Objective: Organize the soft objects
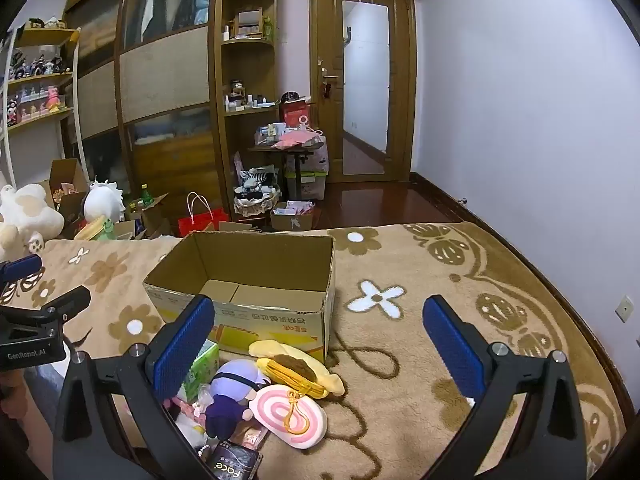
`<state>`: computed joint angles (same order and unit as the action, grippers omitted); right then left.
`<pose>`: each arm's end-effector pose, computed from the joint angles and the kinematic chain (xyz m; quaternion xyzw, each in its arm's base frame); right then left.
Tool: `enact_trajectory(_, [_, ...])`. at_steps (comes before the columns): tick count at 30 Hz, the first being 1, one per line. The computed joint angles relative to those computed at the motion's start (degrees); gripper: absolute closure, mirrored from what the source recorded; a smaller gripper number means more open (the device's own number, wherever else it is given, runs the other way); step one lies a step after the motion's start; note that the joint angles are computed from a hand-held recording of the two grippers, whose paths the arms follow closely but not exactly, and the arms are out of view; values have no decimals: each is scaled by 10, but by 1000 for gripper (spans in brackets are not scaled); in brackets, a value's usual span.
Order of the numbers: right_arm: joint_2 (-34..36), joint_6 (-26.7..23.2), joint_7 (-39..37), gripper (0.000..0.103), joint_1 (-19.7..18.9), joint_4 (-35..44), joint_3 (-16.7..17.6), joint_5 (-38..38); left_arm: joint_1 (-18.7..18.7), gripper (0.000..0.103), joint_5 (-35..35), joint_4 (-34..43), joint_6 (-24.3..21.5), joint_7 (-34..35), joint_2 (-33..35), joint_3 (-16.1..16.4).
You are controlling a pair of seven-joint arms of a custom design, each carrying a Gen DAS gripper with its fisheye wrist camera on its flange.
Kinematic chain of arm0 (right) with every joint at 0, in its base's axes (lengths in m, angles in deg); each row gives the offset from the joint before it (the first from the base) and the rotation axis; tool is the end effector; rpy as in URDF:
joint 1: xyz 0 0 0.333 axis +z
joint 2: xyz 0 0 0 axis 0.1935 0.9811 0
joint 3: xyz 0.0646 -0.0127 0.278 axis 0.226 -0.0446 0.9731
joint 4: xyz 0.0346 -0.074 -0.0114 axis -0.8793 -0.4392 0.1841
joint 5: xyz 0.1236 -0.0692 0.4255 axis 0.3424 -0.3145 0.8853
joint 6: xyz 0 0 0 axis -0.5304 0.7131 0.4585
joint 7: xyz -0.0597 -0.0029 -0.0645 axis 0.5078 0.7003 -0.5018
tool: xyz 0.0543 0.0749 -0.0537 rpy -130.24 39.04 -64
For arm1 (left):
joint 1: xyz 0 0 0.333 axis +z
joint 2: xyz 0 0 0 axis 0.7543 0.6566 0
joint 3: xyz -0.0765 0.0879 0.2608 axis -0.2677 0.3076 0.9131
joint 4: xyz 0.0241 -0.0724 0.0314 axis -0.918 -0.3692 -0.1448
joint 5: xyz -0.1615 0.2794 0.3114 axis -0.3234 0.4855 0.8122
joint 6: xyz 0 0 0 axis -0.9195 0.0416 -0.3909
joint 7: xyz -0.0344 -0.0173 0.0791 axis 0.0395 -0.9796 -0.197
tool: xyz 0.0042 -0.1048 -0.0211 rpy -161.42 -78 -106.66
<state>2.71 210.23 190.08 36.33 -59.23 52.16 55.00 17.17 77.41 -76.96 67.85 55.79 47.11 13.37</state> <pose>0.6707 0.3132 0.6582 -0.6774 0.5459 -0.3124 0.3815 0.6234 -0.4257 0.6320 -0.6529 0.6066 -0.2436 0.3828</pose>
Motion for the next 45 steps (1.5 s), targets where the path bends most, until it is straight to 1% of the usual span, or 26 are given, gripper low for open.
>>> enact_trajectory(4, [1, 2, 3, 0, 1, 0, -1, -1, -1, 1, 12, -8, 9, -2, -4, 2])
enact_trajectory(9, [1, 1, 13, 0, 2, 0, -3, -5, -8, 1, 34, -8, 2, -10, -4, 4])
enact_trajectory(10, [3, 0, 0, 0, 1, 3, 1, -2, -8, 1, 31, -7, 2, -16, -1, 3])
enact_trajectory(13, [2, 2, -4, 0, 1, 1, 1, 1, -6, 1, 28, -8, 2, -18, -5, 2])
enact_trajectory(19, [2, 1, -3, 0, 1, 1, -1, 1, -1, 1, 28, -19, 5, -21, -13, 0])
enact_trajectory(30, [1, 0, -3, 0, 0, 1, -1, 0, 1, 1, 23, -17, -2, -21, -12, -3])
enact_trajectory(45, [1, 0, -4, 0, 0, 1, -1, 1, 3, 1, 23, -21, 0, -22, -15, -4])
